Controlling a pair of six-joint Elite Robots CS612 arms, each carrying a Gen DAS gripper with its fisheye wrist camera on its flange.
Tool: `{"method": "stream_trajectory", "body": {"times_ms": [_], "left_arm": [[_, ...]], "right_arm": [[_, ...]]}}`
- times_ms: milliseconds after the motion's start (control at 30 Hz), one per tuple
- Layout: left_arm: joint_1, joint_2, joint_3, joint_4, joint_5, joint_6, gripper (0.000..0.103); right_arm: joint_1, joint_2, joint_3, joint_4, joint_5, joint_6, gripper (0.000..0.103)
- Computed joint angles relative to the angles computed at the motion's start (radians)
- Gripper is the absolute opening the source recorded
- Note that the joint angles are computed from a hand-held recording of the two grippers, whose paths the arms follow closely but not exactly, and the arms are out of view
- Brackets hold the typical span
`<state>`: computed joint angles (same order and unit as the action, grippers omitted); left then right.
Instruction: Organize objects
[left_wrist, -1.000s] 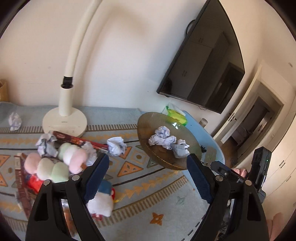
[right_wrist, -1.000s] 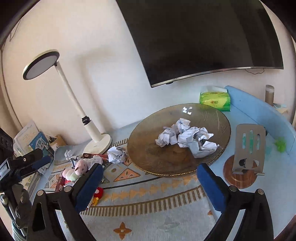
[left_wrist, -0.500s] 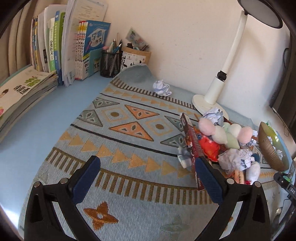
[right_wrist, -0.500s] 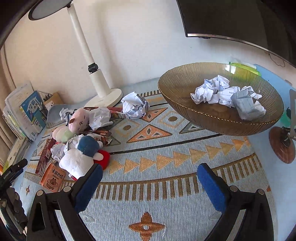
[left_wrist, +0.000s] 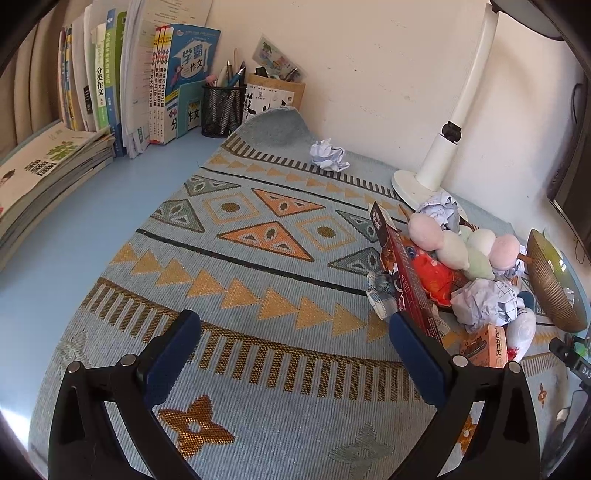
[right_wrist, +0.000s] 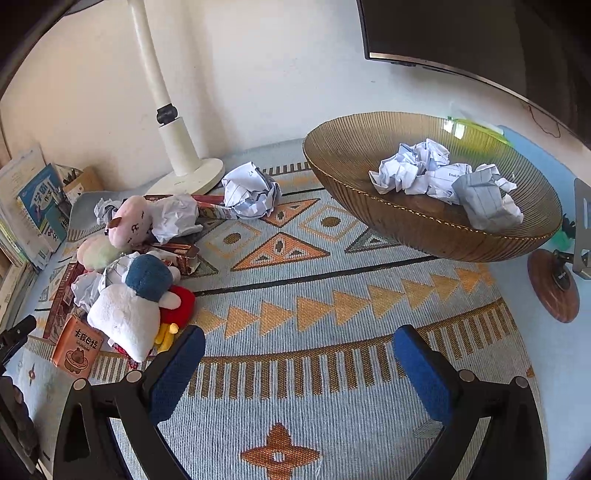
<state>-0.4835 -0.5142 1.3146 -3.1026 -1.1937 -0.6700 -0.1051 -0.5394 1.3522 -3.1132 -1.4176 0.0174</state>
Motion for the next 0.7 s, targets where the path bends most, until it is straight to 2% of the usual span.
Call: {"method": "stream_trajectory", "body": {"times_ms": [267, 333, 367, 400, 433, 467, 500, 600, 700], "left_arm": [[0.011, -0.002, 0.007, -0.021, -0.043, -0.034, 0.102], [0.017, 0.0, -0.006, 0.001, -0.077, -0.018, 0.102], [0.027, 0.004, -0.02, 0.006, -0.128, 0.009, 0.102], [0.037, 0.009, -0.04, 0.016, -0.162, 0.029, 0.102], [0.045, 0.015, -0.066, 0.029, -0.174, 0.04, 0.102], [0.054, 0.024, -0.096, 0.035, -0.184, 0.044, 0.102], [0.067, 0.036, -0.131, 0.034, -0.212, 0.044, 0.102], [0.108, 0.098, -0.288, 0.079, -0.324, 0.067, 0.102], [0.128, 0.182, -0.473, 0.175, -0.339, 0.11, 0.102]], "right_arm": [[-0.003, 0.0, -0.001, 0.006, 0.008, 0.008, 0.102], [-0.008, -0.001, -0.02, 0.078, 0.042, 0.02, 0.102], [-0.015, 0.0, -0.044, 0.17, 0.089, 0.047, 0.102], [-0.027, 0.006, -0.065, 0.23, 0.177, 0.092, 0.103], [-0.04, 0.017, -0.085, 0.249, 0.279, 0.134, 0.103], [-0.044, 0.027, -0.106, 0.253, 0.339, 0.167, 0.103], [-0.042, 0.037, -0.135, 0.27, 0.359, 0.188, 0.103], [-0.02, 0.072, -0.23, 0.284, 0.325, 0.267, 0.103], [0.007, 0.113, -0.321, 0.244, 0.214, 0.345, 0.103]]}}
